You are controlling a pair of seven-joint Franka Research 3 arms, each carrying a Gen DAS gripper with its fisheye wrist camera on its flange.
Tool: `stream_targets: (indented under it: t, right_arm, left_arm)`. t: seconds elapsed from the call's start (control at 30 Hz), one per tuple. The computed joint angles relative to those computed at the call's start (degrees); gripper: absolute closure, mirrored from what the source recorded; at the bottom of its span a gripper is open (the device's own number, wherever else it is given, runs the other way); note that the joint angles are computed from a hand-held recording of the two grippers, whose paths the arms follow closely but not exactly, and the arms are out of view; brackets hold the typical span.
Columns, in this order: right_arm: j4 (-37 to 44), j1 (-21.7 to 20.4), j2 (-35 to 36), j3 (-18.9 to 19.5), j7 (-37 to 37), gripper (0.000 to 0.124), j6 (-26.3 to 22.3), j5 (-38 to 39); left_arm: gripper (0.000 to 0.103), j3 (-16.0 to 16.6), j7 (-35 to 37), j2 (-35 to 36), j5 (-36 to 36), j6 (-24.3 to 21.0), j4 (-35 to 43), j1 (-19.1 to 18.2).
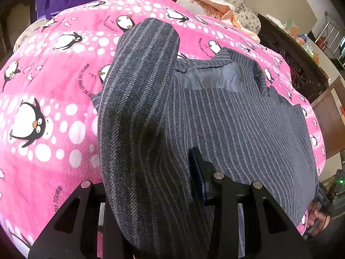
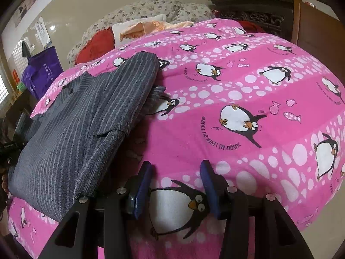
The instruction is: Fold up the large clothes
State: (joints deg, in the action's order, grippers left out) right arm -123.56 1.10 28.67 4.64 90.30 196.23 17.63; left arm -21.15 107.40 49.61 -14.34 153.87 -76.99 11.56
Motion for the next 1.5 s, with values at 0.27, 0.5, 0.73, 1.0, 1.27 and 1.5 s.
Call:
stream_targets:
  t: [0.27, 0.5, 0.73, 1.0, 1.27, 1.5]
  right_arm:
    - [0.64, 5.55, 0.12, -4.75, -2.19, 0.078, -0.99, 3.83]
    - [1.14, 6.76, -0.25, -5.96, -2.94, 0.078, -3.12, 5.08]
    - [0.71, 1.75, -0.41, -1.39, -2.62, 0.078, -2.48, 3.28]
    - [-0.55, -1.58, 0.18, 1.80, -0.65, 0.076, 1.39, 0.18]
    - [-1.54, -9.20, 0.63, 7.85, 4.45, 0.073, 3.26, -7.47]
    - [-4.90, -7.28, -3.40, 5.09, 7.23, 0.074, 2.14, -7.36]
  left_arm:
    - [0.067, -0.73, 0.70, -0.12, -0.74, 0.34, -0.57, 0.74]
    - [0.080, -1.07, 2.30, -0.60, -0.42, -3.42, 0.19, 1.21]
    - [0.065, -1.44, 9.25, 0.03, -4.19, -15.41, 4.12, 2.87]
    - [0.090, 0.16, 11.50, -1.44, -6.77, -15.25, 3.31, 1.19]
    - [0.091, -6.11, 8.89, -0.29, -24.42, -27.16, 11.42, 3.58]
    - [0.091, -2.19, -4.50, 5.32, -22.54, -25.13, 24.07, -7.52]
